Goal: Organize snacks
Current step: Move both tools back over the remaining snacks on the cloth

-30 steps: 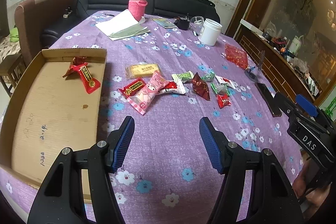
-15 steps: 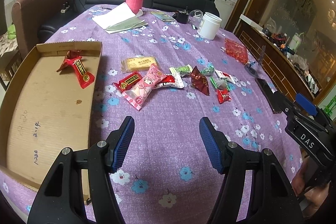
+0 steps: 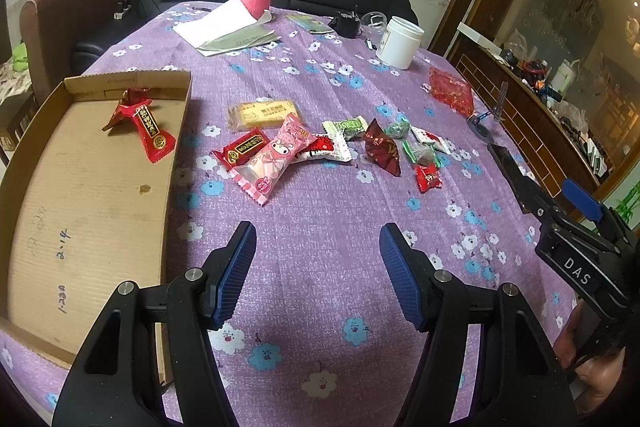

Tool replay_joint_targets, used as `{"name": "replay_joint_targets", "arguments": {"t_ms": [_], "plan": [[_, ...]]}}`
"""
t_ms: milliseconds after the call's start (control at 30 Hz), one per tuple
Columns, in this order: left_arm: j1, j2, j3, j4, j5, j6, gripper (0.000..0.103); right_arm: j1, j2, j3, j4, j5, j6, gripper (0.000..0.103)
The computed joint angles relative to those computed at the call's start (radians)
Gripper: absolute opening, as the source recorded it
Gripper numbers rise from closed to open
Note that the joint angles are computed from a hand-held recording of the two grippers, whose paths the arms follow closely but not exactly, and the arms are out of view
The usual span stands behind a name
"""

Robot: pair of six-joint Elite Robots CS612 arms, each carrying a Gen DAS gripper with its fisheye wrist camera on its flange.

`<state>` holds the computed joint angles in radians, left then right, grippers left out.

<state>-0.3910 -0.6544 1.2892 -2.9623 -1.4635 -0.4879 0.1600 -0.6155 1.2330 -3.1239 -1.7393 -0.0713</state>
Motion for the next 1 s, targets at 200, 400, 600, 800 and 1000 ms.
{"name": "replay_joint_targets", "arguments": {"t_ms": [200, 400, 600, 800, 1000], "plan": [[0.009, 0.007, -0.008, 0.011, -0.028, -0.015, 0.065, -0.010, 0.007, -0.017, 0.052, 0.044, -0.003, 0.085], [0.023, 0.002, 0.002, -0.015, -0.016, -0.041, 0.065, -0.093, 0.035, -0.083, 0.205, 0.412, 0.095, 0.102], [0.039, 0.009, 0.006, -0.019, -0.048, -0.072, 0.065, -0.133, 0.092, -0.199, 0.399, 0.496, 0.210, 0.101], [0.045, 0.015, 0.003, -0.014, -0.088, -0.057, 0.065, -0.133, 0.159, -0.333, 0.490, 0.630, 0.178, 0.086], [0.050, 0.015, 0.004, -0.014, -0.088, -0.009, 0.065, -0.092, 0.219, -0.456, 0.581, 0.502, 0.099, 0.067]]}}
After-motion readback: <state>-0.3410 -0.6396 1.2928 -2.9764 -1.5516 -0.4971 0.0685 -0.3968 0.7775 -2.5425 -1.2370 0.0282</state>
